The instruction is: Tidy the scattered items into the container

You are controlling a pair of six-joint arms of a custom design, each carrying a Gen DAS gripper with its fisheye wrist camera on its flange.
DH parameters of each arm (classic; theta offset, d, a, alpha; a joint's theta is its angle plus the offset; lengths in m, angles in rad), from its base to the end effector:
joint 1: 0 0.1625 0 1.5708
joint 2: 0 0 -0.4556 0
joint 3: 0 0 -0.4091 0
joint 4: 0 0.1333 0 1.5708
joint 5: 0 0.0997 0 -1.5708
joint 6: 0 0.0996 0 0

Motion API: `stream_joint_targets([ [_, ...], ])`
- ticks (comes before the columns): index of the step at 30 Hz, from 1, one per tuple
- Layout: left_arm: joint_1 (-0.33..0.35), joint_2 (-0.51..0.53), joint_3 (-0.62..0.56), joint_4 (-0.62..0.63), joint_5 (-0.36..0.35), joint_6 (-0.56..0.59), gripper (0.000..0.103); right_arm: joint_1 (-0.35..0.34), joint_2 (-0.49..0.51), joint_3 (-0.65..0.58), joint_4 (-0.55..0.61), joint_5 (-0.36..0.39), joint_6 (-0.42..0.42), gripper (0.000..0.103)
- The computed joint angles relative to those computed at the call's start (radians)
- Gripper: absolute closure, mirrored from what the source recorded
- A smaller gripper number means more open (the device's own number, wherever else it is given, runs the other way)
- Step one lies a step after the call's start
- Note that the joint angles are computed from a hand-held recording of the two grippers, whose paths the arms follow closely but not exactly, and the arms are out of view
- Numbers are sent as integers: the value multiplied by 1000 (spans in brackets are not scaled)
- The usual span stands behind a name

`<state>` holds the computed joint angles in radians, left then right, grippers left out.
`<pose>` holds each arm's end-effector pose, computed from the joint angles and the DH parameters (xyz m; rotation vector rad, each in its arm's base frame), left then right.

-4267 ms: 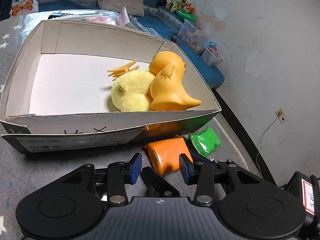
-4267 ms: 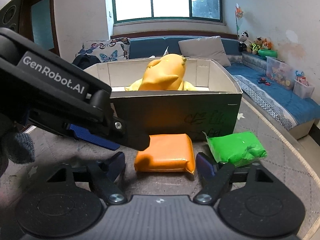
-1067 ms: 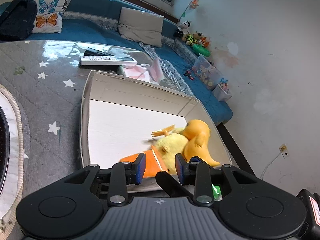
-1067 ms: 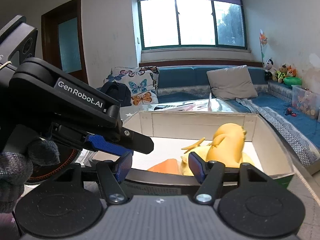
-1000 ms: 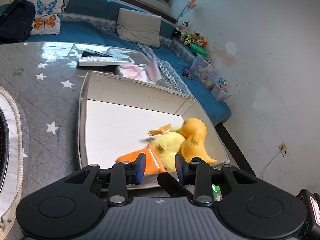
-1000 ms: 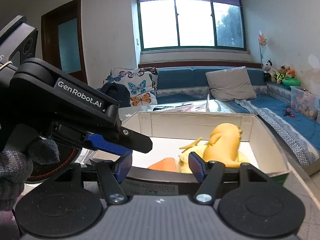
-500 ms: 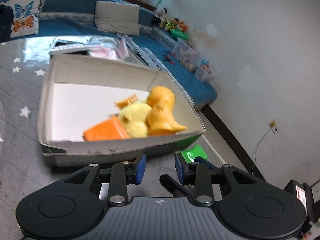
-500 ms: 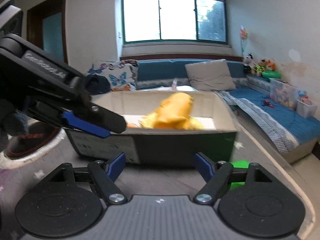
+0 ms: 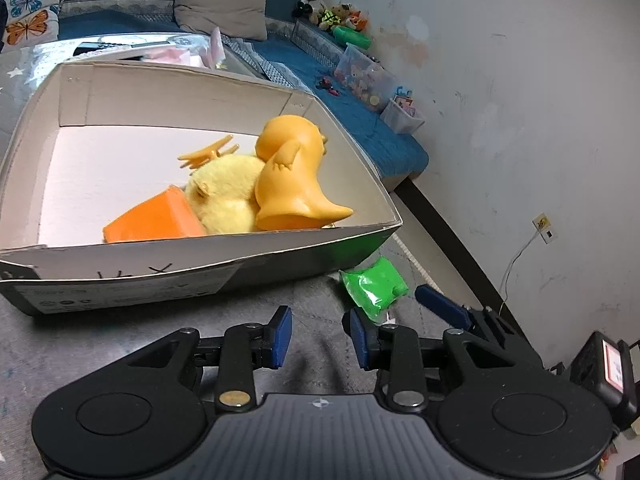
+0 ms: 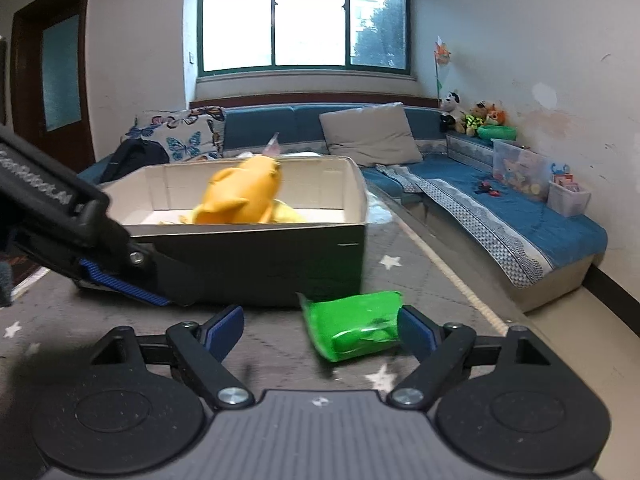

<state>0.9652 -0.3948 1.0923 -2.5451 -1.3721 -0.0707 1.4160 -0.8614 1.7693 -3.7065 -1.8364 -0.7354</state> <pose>-0.3619 -0.7914 0.0083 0.7543 2.9108 -0.4945 0.0022 -0.6810 0.2473 0.4127 -2.0739 1.2180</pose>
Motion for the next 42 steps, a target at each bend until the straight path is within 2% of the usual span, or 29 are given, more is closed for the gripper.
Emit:
stream_joint_targets([
  [11, 6, 13, -27, 33, 8, -25, 69, -15, 14, -60, 78, -28, -25, 15],
  [14, 6, 15, -27, 35, 9, -26, 69, -16, 21, -66, 76, -32, -34, 18],
  [16, 7, 13, -26, 36, 7, -31, 69, -16, 23, -66, 80, -31, -30, 26],
  [19, 9, 11, -23, 34, 5, -36, 69, -18, 18, -57, 85, -28, -21, 31],
  [26, 17, 4, -7, 17, -7, -46, 69, -13, 3, -5, 73, 3, -7, 35],
  [31, 26, 2, -10, 19, -31, -47, 69, -5, 1, 31, 66, 30, -2, 36],
  [42, 39, -11, 1, 20, -42, -77, 69, 16, 13, 29, 72, 23, -1, 35],
])
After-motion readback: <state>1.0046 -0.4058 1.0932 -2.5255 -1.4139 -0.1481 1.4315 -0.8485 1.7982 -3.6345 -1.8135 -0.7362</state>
